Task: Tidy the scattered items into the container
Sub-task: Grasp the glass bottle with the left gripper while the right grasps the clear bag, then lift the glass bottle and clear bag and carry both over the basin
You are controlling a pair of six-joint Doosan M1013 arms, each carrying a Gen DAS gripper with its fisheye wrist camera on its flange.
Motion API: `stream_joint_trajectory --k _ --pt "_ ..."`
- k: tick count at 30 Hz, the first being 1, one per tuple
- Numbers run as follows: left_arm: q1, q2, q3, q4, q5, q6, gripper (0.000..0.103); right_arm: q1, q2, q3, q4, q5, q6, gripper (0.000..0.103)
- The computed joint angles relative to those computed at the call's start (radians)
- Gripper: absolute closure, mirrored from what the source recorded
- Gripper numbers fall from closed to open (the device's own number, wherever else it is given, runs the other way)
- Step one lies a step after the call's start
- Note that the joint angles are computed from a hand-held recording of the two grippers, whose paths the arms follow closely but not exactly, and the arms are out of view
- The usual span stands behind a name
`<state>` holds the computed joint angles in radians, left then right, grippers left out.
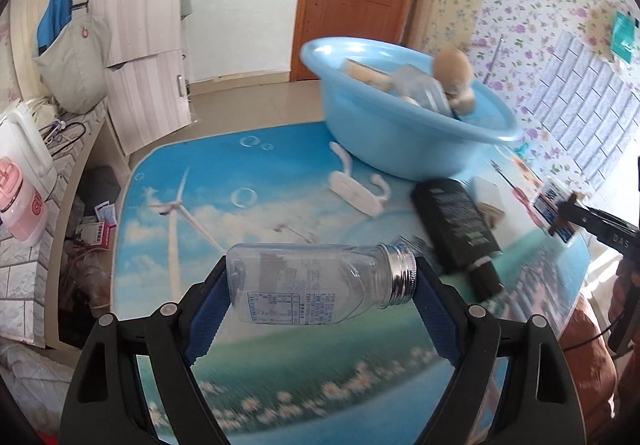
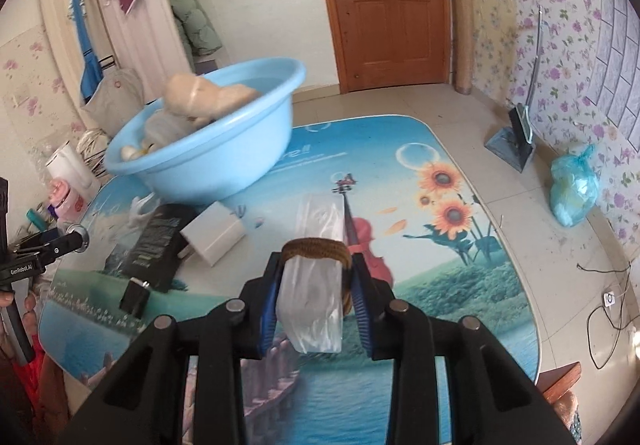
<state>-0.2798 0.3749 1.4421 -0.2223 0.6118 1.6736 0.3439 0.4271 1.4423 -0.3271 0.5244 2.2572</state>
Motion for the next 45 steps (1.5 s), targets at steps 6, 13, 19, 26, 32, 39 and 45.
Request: stream_joint_trajectory --k 6,13,19,26,32,39,45 --pt "-0.013 0.001 0.011 0.007 0.021 0.013 0.019 0.011 -0.011 0.012 0.052 -0.013 -0.056 0.071" --pt "-0.013 0.008 0.010 0.022 0.029 0.002 0.019 0.019 -0.010 0.008 0.019 0.010 -0.058 0.071" --pt "-0.011 0.004 0.014 0.025 0.009 0.006 0.012 0.019 -0.002 0.003 0.024 0.019 -0.073 0.070" --pt "-0.010 0.011 0.007 0.034 0.024 0.014 0.009 0.020 0.008 -0.005 0.028 0.026 -0.075 0.066" --pt "-0.007 0.010 0.019 0.026 0.037 0.052 0.008 0.021 0.013 -0.008 0.035 0.026 -0.089 0.056" --pt "-0.003 0.011 0.029 0.013 0.048 0.070 0.008 0.022 0.019 -0.016 0.047 0.039 -0.104 0.055" --pt "0.004 0.007 0.033 -0.015 0.038 0.089 0.019 0.022 0.029 -0.030 0.073 0.073 -0.124 0.055"
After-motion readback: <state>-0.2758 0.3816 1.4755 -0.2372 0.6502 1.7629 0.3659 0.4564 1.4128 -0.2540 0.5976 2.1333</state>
